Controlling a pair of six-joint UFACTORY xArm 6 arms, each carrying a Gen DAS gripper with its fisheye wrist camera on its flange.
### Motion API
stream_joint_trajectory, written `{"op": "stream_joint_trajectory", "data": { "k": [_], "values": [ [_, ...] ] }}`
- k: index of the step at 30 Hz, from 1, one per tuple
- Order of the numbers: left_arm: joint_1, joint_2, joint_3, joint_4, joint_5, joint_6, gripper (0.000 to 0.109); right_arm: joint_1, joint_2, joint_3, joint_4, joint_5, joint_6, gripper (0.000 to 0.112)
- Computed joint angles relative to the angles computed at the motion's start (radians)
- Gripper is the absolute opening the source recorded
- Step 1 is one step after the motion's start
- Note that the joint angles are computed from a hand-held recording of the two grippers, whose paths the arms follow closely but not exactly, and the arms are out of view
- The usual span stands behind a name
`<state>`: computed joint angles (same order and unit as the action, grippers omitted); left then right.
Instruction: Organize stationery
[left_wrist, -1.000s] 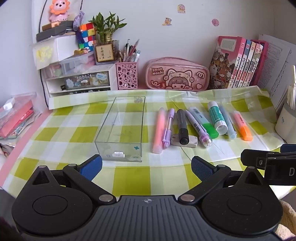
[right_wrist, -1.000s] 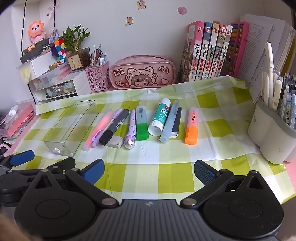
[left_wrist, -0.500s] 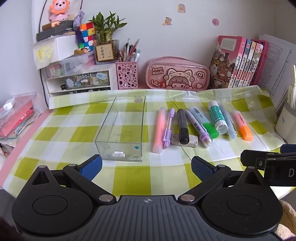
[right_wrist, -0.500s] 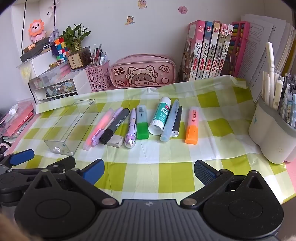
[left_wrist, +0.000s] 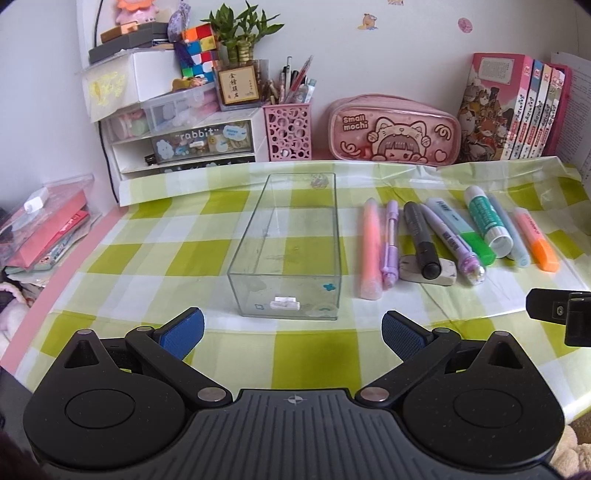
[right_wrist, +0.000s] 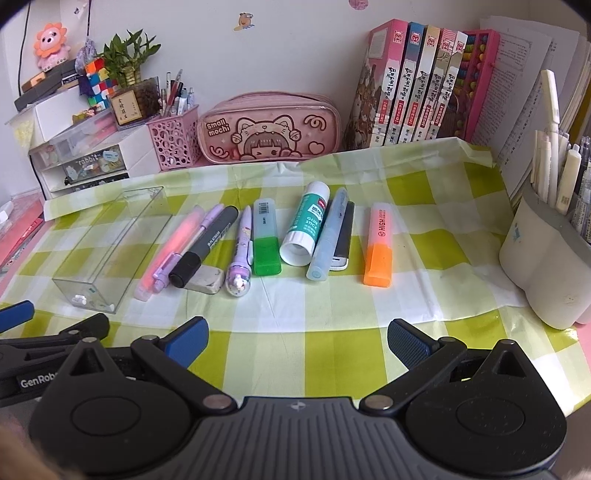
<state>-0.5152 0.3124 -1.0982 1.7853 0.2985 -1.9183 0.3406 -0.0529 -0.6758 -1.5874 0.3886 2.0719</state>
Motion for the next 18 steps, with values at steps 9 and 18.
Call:
{"op": "stream_joint_trajectory", "data": {
  "k": [9, 18],
  "values": [
    [0.029, 0.08, -0.061, 0.059, 0.027, -0.041, 0.098, 0.004, 0.108, -0.064, 0.044, 0.035, -0.051, 0.103],
    [0.039, 0.103, -0.083, 0.178, 0.0, -0.161, 0.098, 0.003, 0.142, -0.081, 0.091, 0.034, -0.083, 0.103]
  ]
}}
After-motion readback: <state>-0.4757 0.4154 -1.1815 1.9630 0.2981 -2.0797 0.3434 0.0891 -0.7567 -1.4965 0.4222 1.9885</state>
